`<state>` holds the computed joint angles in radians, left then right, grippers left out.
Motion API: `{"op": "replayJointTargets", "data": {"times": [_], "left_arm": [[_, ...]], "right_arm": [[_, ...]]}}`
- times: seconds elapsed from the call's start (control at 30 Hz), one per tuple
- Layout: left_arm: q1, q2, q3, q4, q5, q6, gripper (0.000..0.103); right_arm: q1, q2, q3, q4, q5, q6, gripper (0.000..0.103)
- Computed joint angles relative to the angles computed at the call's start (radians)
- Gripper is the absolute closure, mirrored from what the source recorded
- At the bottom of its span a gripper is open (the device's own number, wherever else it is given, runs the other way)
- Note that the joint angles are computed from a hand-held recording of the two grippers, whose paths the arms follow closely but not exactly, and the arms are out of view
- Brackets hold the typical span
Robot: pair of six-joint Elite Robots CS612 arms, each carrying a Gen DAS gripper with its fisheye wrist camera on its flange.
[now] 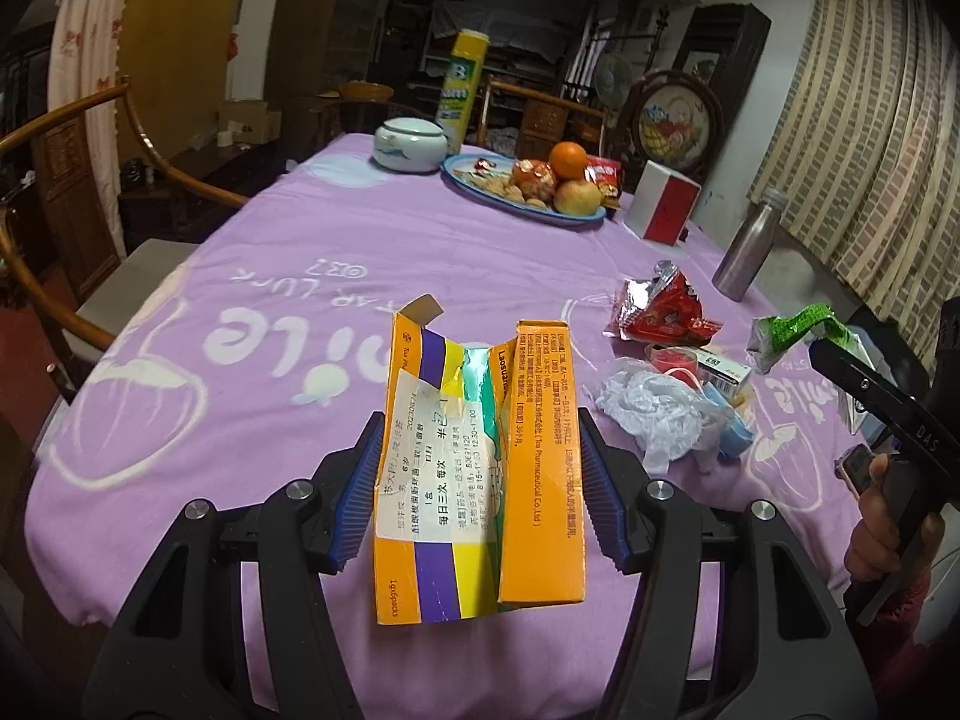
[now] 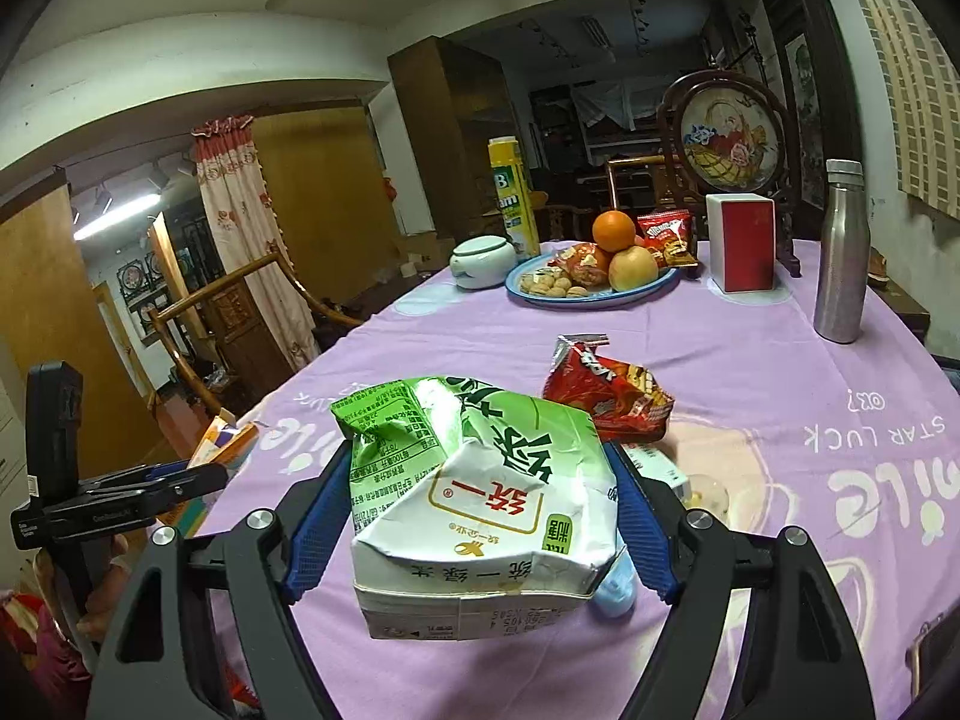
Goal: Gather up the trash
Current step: 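Carry the box and snack bag to the red basket and release them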
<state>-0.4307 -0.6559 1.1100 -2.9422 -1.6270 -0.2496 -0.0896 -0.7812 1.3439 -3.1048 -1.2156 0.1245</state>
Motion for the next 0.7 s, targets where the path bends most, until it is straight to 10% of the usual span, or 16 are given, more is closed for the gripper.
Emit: {"op": "replayJointTargets", "data": {"times": [0.7], "left_arm": [[0.058,-0.172,0.349,-0.148,0.152,-0.105,0.043]], "right_arm": [[0.061,-0.025,0.012,0.038,0.083,-0.059,0.024]]}}
